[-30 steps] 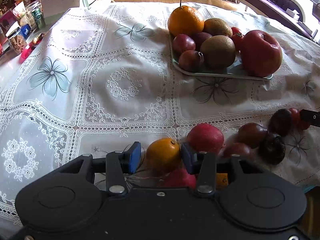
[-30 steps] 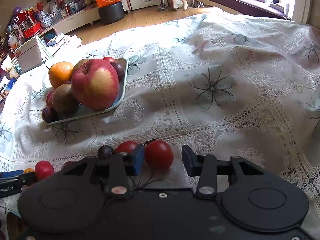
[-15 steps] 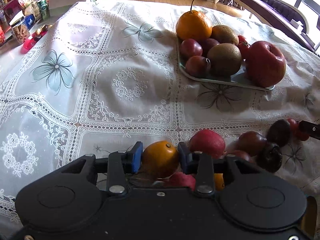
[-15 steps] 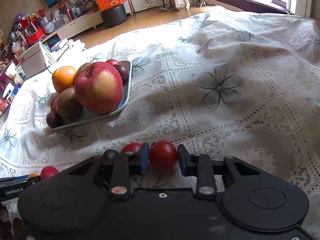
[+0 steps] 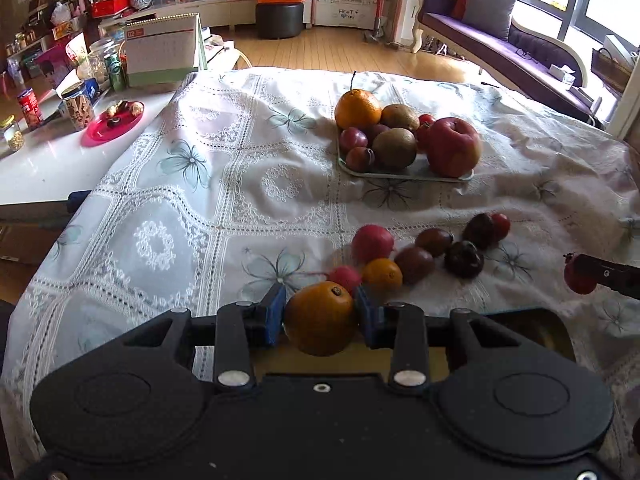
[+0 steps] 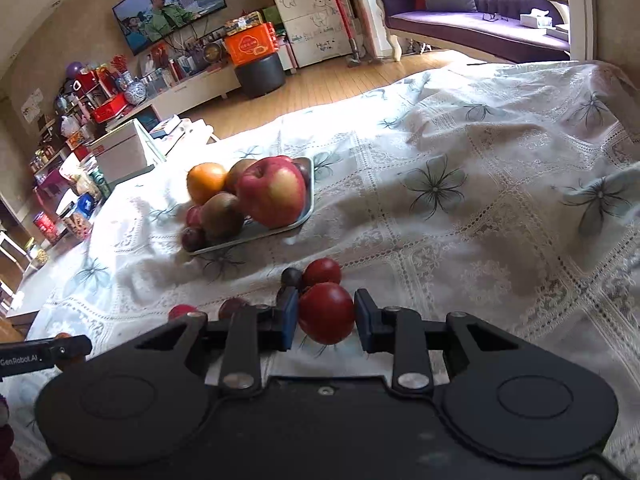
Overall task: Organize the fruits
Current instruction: 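Lower the orange into the tray and open the left gripper while the right releases the tomato there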
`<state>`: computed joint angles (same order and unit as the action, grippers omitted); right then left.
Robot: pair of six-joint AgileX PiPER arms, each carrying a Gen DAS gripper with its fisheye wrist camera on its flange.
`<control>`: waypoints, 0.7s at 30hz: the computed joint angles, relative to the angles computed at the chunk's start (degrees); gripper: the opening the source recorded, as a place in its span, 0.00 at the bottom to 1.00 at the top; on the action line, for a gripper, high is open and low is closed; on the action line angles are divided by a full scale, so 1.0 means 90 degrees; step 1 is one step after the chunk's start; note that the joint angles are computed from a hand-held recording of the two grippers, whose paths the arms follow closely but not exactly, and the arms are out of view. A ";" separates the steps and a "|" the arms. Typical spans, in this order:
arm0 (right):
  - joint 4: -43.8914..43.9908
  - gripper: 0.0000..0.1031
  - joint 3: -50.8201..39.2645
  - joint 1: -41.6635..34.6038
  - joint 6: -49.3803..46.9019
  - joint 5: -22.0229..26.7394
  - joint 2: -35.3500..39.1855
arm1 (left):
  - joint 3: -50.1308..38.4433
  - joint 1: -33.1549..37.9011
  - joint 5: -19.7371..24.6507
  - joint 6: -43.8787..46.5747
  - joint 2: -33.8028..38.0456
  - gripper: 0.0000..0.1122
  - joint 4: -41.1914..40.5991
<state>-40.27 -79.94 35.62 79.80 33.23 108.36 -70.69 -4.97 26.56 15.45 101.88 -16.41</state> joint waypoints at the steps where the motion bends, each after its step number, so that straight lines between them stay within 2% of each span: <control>1: -0.0150 0.31 0.0237 0.0150 0.0217 -0.0026 -0.0190 | 0.0224 -0.0016 -0.0069 0.0081 -0.0129 0.41 -0.0118; 3: -0.0455 0.31 0.0673 0.0466 0.0625 -0.0061 -0.0525 | 0.0677 -0.0042 -0.0202 0.0286 -0.0384 0.41 -0.0302; 9: -0.0892 0.31 0.1257 0.1320 0.1243 0.0135 -0.0878 | 0.1692 -0.0320 -0.0842 -0.0307 -0.0806 0.41 0.0213; 11: -0.1029 0.31 0.1286 0.1529 0.1293 0.0288 -0.0809 | 0.1895 -0.0389 -0.1021 -0.0459 -0.0835 0.41 0.0367; 14: -0.1124 0.31 0.1337 0.1667 0.1366 0.0288 -0.0651 | 0.2054 -0.0574 -0.1244 -0.1349 -0.0778 0.41 0.1275; 19: -0.0891 0.31 0.1158 0.1616 0.1261 0.0350 -0.0237 | 0.2177 -0.0610 -0.1387 -0.1624 -0.0712 0.41 0.1564; 21: -0.0780 0.31 0.1190 0.1562 0.1204 0.0222 -0.0212 | 0.2199 -0.0610 -0.1395 -0.1618 -0.0695 0.41 0.1566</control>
